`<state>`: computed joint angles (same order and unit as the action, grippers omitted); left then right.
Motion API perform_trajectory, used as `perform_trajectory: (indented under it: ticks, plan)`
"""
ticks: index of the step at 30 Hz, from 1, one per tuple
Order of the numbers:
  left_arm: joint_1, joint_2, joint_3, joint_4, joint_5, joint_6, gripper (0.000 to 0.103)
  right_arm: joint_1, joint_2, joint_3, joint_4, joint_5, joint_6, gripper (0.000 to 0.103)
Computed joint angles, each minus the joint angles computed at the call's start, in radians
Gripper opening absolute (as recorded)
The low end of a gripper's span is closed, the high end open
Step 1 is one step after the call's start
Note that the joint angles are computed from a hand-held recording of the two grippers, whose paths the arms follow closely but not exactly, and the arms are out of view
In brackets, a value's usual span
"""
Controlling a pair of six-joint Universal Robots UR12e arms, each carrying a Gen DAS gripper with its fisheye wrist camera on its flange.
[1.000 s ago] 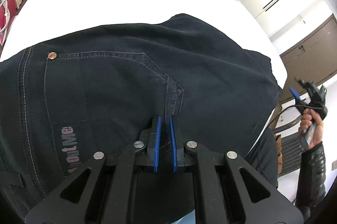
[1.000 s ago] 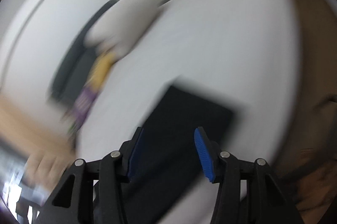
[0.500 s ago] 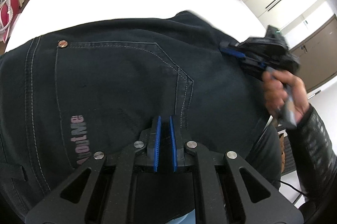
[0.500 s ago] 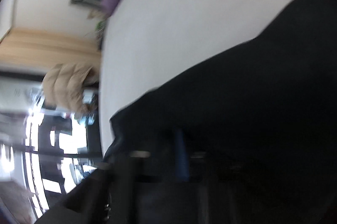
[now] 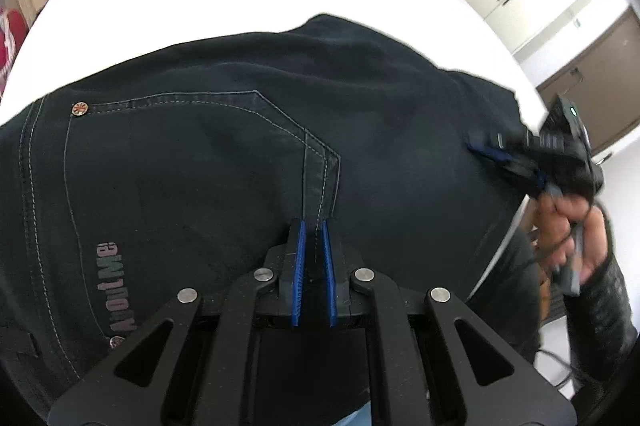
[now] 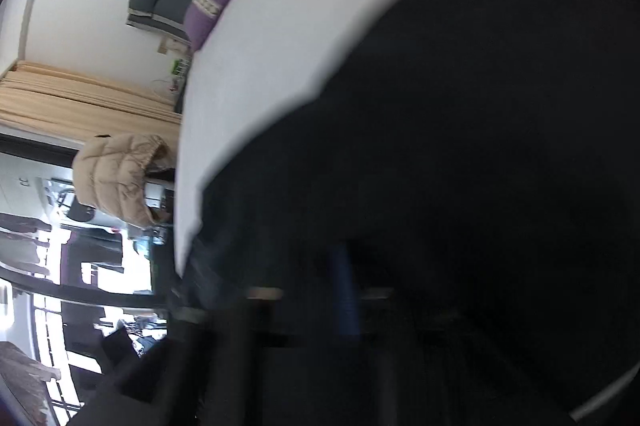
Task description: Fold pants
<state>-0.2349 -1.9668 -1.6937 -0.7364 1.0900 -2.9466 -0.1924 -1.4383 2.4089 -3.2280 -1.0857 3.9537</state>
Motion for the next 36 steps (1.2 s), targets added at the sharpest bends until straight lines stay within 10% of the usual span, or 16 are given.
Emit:
perform_trajectory:
  ticks: [7,13,18,21,25,30,34,36]
  plan:
    - [0.01,0.011,-0.02,0.004,0.006,0.024,0.008,-0.105,-0.112,0.188,-0.156,0.016,0.116,0.0]
    - [0.005,0.023,-0.025,0.032,0.022,0.025,0.008,-0.062,-0.262,0.147,0.089,-0.132,0.038,0.005]
    - [-0.024,0.0,0.019,0.008,-0.061,0.088,0.008,0.017,-0.088,0.046,-0.118,0.082,0.005,0.02]
    - [-0.047,-0.02,0.037,-0.035,-0.016,0.129,0.008,0.063,0.003,-0.006,-0.083,0.131,0.014,0.02]
    - [-0.018,-0.016,0.013,-0.058,-0.058,0.135,0.008,0.035,0.027,0.049,-0.152,0.133,0.053,0.0]
    - [0.028,-0.001,-0.014,-0.088,-0.099,0.138,0.008,-0.088,-0.11,0.201,-0.222,-0.006,0.145,0.0]
    - [0.043,0.02,-0.021,-0.037,-0.089,0.089,0.008,-0.145,-0.324,0.223,0.012,-0.188,0.111,0.006]
    - [0.044,-0.001,0.01,0.021,-0.125,0.047,0.008,-0.157,-0.317,0.202,-0.015,-0.124,0.096,0.006]
